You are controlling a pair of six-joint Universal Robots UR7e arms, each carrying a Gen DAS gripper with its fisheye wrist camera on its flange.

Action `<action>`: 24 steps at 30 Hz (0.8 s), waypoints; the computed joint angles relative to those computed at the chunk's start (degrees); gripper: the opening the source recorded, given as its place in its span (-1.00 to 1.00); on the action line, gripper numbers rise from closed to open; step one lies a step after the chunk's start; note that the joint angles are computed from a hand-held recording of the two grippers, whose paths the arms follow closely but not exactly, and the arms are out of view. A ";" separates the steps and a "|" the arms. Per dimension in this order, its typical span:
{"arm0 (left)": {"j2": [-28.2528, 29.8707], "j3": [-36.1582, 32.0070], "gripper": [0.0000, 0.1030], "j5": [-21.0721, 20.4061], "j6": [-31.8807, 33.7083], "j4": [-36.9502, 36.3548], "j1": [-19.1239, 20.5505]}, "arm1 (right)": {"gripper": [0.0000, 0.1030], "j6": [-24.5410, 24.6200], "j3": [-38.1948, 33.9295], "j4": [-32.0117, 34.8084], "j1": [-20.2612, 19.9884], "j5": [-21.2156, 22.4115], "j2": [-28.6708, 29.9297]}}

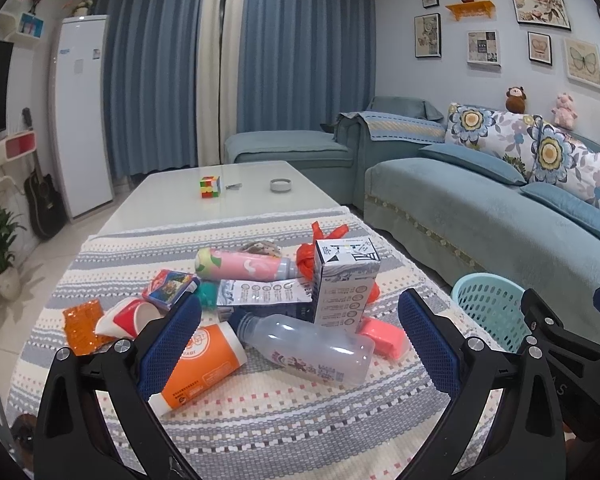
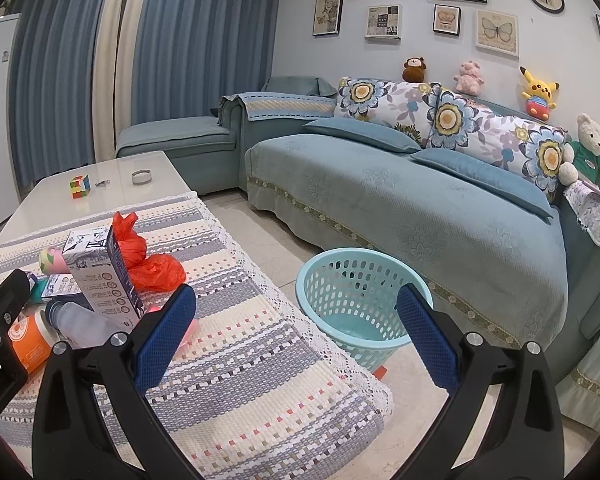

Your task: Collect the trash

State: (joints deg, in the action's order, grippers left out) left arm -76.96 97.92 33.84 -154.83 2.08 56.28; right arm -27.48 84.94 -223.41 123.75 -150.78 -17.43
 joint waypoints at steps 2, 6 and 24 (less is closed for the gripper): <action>0.03 -0.05 0.86 0.01 -0.17 0.16 0.00 | 0.85 0.00 0.00 0.00 0.00 0.00 0.00; 0.08 -0.08 0.86 -0.02 -0.27 0.08 0.00 | 0.85 0.04 -0.08 0.05 0.00 -0.03 0.07; -2.84 0.42 0.86 -1.61 -4.28 0.98 -0.03 | 0.85 0.04 1.15 1.30 0.00 1.70 -0.84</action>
State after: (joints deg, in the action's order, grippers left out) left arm -79.80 98.34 32.23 -159.11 3.06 56.24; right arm -27.45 86.09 -222.10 123.75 -149.08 -18.27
